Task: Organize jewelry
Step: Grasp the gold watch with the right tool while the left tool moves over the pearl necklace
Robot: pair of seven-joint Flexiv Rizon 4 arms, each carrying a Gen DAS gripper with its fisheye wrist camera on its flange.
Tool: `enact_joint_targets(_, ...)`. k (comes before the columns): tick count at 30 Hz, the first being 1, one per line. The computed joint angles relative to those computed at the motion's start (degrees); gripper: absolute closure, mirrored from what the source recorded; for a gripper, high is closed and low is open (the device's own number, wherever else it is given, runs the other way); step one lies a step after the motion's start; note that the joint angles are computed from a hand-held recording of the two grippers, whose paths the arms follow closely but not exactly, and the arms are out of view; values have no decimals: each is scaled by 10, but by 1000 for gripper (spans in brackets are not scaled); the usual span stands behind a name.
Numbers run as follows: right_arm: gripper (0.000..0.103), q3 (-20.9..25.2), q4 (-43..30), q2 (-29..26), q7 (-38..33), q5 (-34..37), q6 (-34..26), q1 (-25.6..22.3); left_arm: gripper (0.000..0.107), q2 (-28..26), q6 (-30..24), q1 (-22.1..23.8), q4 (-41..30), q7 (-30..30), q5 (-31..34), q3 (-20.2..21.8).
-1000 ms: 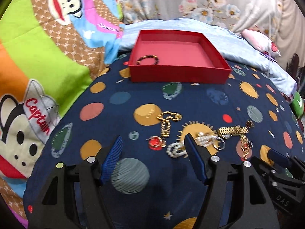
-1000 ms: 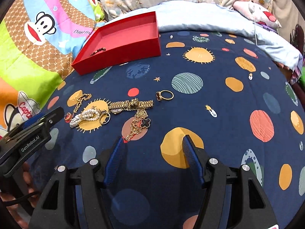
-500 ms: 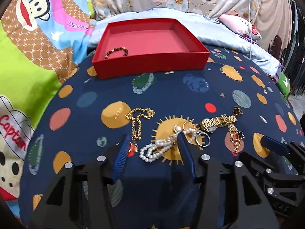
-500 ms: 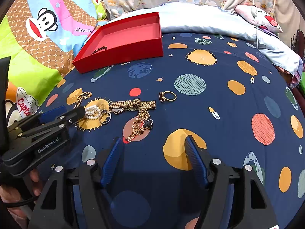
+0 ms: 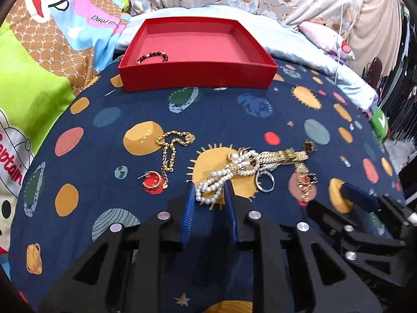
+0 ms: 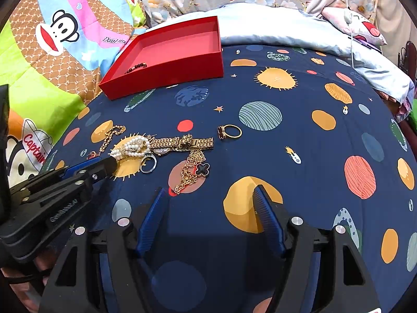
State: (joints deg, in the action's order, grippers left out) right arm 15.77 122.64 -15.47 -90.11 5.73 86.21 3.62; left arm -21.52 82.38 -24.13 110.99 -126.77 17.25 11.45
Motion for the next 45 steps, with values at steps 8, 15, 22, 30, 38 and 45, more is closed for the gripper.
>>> enact_joint_targets(8, 35, 6, -3, -1, -6, 8, -1, -5, 87, 29, -19, -22, 2, -76, 52, 36)
enact_joint_targets(15, 40, 14, -18, -4, -24, 8, 5, -13, 87, 59, -41, 6, 17, -126, 102, 20)
enact_joint_targets(22, 54, 64, -96, -31, -139, 46, -55, -45, 87, 62, -44, 41, 26, -131, 118, -13)
enact_joint_targets(30, 54, 35, -159, -63, -233, 58, -143, -12, 87, 59, -43, 54, 35, -132, 114, -24)
enact_joint_targets(38, 53, 16, -156, -62, -263, 60, -170, 9, 87, 56, -40, 53, 39, -125, 105, -22)
enact_joint_targets(45, 64, 16, -140, -32, -288, 96, -204, 12, 87, 52, -40, 49, 38, -127, 103, -18)
